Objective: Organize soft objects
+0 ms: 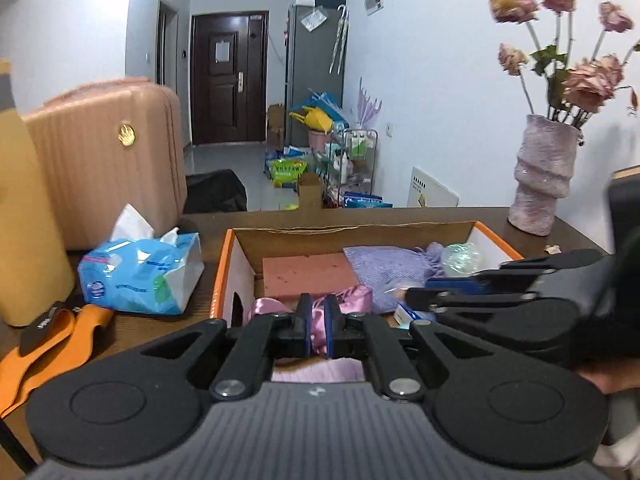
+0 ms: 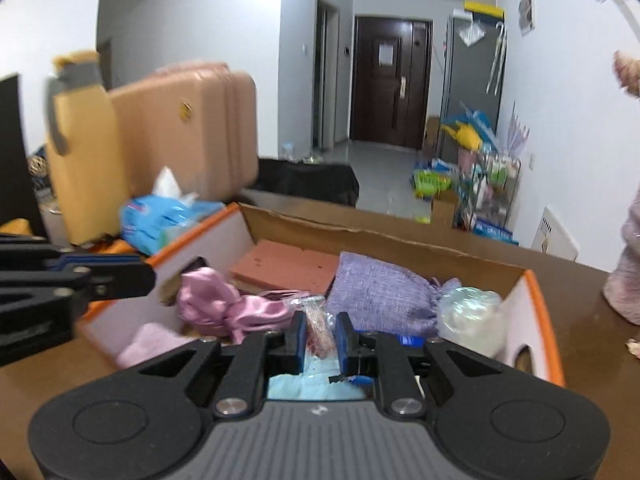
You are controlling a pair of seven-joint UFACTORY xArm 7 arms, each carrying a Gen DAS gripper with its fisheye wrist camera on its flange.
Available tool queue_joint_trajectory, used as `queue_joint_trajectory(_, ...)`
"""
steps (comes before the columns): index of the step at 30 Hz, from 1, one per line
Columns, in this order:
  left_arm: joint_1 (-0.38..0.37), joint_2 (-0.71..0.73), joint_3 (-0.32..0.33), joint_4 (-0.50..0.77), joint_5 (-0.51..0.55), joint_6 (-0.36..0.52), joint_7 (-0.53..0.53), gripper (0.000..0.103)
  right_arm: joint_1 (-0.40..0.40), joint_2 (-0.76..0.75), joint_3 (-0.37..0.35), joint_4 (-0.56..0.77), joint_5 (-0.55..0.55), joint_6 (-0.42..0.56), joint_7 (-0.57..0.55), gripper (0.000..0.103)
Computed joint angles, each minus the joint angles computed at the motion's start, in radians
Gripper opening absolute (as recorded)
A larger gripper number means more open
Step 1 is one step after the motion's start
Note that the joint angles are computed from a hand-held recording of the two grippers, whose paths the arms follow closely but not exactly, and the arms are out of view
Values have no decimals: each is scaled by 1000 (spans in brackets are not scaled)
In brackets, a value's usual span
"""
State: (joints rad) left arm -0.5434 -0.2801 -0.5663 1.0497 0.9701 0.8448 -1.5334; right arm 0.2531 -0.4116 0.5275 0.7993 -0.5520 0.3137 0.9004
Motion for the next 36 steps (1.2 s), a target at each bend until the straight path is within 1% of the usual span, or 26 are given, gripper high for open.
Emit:
queue_joint_trajectory(2,11,16,18,-2,9,-32,-7,7,-12,63,-3,34,2,0,8,16)
queue_joint_trajectory(3,15,23,27,-3,14,-51,-9,7,-7,86,-11,46,4,1,11,19)
queue_joint_trajectory(4,16,30,32,-3,18,-61,-12,7,-4,102,-18,55,1,0,20,19)
queue_joint_trajectory(5,17,37,40,-4,19,-75,-10,7,5,111,-29,56,1,-6,29,25)
queue_joint_trajectory(6,17,43,40,-2,24,-73,-18,8,24,117,-49,54,15,-17,23,39)
queue_joint_trajectory(7,17,44,39,-5,36,-69,-39,10,39,116,-67,47,29,-31,19,43)
queue_joint_trajectory(9,7,46,48,-3,24,-66,-17,12,41,94,-71,37,30,-37,38,43)
queue_joint_trajectory(11,-3,36,48,-2,17,-57,1,25,46,59,-76,31,38,-16,37,44)
queue_joint_trajectory(12,-6,32,41,6,12,-34,2,47,44,35,-76,25,40,-8,36,44)
queue_joint_trajectory(13,-7,23,31,13,18,-11,-5,58,47,4,-79,20,47,7,28,46)
queue_joint_trajectory(15,-11,-6,7,22,36,33,-10,59,47,-76,-77,5,63,41,15,51)
queue_joint_trajectory(17,-16,-31,-17,40,31,74,7,68,58,-159,-83,-12,92,88,-19,54)
queue_joint_trajectory(18,-16,-45,-32,44,29,96,9,79,64,-208,-83,-21,108,120,-37,56)
queue_joint_trajectory(19,-14,-62,-53,49,32,124,9,84,69,-254,-82,-29,124,152,-55,58)
queue_joint_trajectory(20,-12,-79,-77,55,32,157,13,87,74,-306,-79,-40,139,186,-70,65)
queue_joint_trajectory(21,-8,-93,-99,62,31,186,16,93,77,-358,-73,-50,153,219,-81,68)
queue_joint_trajectory(22,-2,-109,-127,67,33,216,12,99,78,-413,-65,-64,163,246,-88,75)
queue_joint_trajectory(23,7,-126,-160,72,39,249,1,102,80,-474,-55,-81,173,272,-92,81)
queue_joint_trajectory(24,19,-142,-196,77,43,284,-8,103,81,-529,-44,-96,182,293,-94,86)
queue_joint_trajectory(25,29,-155,-222,80,40,303,-11,103,80,-593,-29,-119,191,305,-86,89)
queue_joint_trajectory(27,37,-199,-263,63,28,314,-20,103,79,-733,4,-180,207,304,-53,101)
queue_joint_trajectory(28,44,-215,-293,61,18,331,-21,103,83,-799,26,-208,216,309,-39,103)
queue_joint_trajectory(29,58,-226,-325,63,9,351,-19,103,92,-852,45,-226,229,326,-35,103)
queue_joint_trajectory(32,113,-253,-413,79,-12,392,-18,103,122,-949,86,-244,277,397,-45,103)
queue_joint_trajectory(34,146,-278,-462,90,-38,416,-11,103,130,-983,108,-239,310,429,-45,103)
queue_joint_trajectory(36,173,-307,-492,96,-68,416,-7,103,137,-1018,126,-233,335,462,-46,103)
